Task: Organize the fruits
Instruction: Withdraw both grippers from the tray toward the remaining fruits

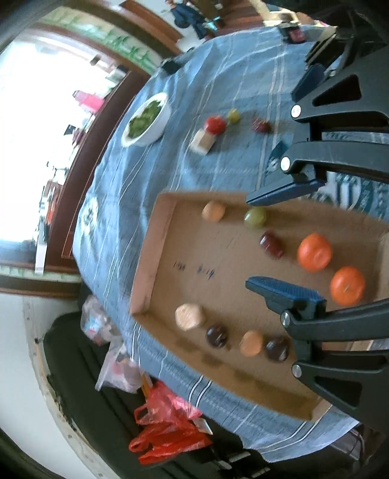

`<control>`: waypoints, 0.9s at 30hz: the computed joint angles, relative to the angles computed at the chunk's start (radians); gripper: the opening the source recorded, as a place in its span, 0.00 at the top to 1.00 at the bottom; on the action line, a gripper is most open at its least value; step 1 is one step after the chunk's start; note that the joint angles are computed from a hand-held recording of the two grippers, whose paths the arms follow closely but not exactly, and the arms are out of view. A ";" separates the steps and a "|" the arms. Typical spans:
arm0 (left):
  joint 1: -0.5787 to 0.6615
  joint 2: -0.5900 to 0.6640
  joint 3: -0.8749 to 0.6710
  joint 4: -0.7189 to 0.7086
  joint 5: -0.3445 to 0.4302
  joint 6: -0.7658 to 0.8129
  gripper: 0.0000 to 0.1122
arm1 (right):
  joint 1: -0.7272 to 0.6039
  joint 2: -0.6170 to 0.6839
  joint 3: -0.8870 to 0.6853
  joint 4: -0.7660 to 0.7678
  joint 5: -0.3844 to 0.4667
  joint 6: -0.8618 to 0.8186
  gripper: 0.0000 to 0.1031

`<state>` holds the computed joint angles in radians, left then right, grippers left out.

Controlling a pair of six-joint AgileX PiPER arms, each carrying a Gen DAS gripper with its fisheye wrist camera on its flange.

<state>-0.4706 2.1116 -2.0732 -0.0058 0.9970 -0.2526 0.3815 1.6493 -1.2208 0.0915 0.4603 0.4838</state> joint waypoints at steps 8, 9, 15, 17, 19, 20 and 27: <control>-0.087 -0.055 0.102 0.011 -0.034 0.006 0.54 | -0.037 -0.146 0.187 -0.060 -0.040 0.085 0.58; -0.100 -0.061 0.112 0.015 -0.039 0.005 0.54 | -0.042 -0.161 0.206 -0.068 -0.045 0.097 0.59; -0.153 -0.080 0.143 0.056 -0.055 -0.023 0.53 | -0.066 -0.239 0.294 -0.105 -0.060 0.150 0.59; -0.167 -0.087 0.154 0.072 -0.059 -0.031 0.53 | -0.074 -0.258 0.316 -0.110 -0.064 0.157 0.59; -0.178 -0.096 0.167 0.090 -0.066 -0.041 0.53 | -0.084 -0.270 0.331 -0.104 -0.069 0.153 0.59; -0.183 -0.097 0.167 0.101 -0.066 -0.047 0.53 | -0.091 -0.273 0.335 -0.095 -0.069 0.143 0.59; -0.193 -0.097 0.169 0.122 -0.064 -0.071 0.53 | -0.099 -0.293 0.360 -0.092 -0.077 0.138 0.59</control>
